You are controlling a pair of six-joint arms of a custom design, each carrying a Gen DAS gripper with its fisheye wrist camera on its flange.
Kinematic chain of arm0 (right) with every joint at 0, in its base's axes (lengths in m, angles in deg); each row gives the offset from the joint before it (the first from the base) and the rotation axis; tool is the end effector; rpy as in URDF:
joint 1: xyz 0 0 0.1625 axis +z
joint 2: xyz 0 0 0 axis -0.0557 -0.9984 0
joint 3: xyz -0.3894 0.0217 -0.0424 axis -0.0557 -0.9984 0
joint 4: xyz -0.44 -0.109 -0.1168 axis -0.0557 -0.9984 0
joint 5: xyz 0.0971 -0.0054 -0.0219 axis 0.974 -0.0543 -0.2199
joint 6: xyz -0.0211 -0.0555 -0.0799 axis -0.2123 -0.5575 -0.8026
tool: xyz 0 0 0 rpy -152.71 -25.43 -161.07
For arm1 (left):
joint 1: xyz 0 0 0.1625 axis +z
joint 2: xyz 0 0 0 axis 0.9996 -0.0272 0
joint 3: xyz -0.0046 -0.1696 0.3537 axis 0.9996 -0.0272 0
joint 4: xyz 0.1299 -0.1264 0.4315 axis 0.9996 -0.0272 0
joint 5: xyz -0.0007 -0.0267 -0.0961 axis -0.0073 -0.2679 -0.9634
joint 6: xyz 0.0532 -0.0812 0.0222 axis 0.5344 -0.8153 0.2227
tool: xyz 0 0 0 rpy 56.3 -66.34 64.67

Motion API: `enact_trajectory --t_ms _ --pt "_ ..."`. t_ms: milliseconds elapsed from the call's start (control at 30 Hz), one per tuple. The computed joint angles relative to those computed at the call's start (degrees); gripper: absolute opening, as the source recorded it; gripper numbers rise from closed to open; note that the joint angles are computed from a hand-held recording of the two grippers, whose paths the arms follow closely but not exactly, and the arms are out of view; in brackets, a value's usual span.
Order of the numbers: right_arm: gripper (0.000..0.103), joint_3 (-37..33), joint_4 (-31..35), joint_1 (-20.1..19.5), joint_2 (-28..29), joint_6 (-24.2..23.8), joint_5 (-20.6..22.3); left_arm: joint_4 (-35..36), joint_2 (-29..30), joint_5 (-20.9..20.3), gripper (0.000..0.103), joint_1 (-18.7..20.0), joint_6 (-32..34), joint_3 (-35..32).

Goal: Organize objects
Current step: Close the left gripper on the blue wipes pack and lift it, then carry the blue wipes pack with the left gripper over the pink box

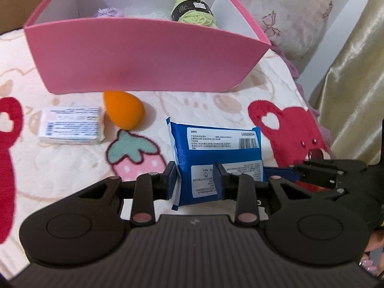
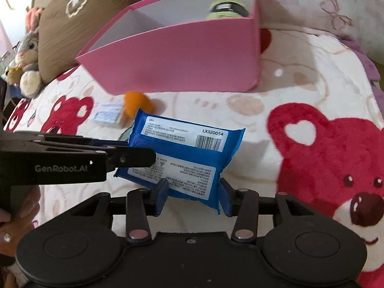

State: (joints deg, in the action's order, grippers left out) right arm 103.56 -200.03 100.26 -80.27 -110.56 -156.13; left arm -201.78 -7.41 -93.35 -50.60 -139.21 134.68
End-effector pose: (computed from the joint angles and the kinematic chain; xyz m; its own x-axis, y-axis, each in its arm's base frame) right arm 0.1845 -0.5554 0.1810 -0.6066 -0.7559 0.2463 -0.7776 0.6287 0.0142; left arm -0.2576 -0.4695 0.1160 -0.8700 -0.2985 -0.3924 0.0669 0.7171 -0.6938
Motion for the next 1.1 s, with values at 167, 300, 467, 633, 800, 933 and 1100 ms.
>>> enact_trajectory --t_ms 167,300,467,633,800,933,1100 --pt "0.051 2.4 1.3 1.2 -3.2 2.9 0.4 5.0 -5.4 -1.9 0.031 -2.5 -2.2 2.5" --pt "0.050 3.6 0.7 3.4 -5.9 3.6 0.3 9.9 -8.3 -2.6 0.031 -4.9 -3.7 2.8" --pt "0.049 4.8 0.9 6.2 -9.1 2.2 -0.3 15.4 -11.3 -0.3 0.031 -8.6 -5.3 2.5" --pt "0.049 4.4 1.5 9.1 -11.2 2.2 -0.8 22.5 -13.2 0.9 0.031 -11.4 -6.2 0.5" --pt "0.049 1.8 5.6 10.6 -11.2 7.7 0.9 32.0 -13.8 3.8 0.029 -13.7 -10.1 -3.3" --pt "0.048 1.1 4.6 11.4 -11.0 9.4 2.8 36.0 -13.8 5.1 0.029 -13.8 -10.0 -5.9" --pt "0.045 -1.1 2.4 12.8 -8.6 9.9 3.3 39.0 -13.1 7.5 0.029 -12.6 -8.9 -9.1"
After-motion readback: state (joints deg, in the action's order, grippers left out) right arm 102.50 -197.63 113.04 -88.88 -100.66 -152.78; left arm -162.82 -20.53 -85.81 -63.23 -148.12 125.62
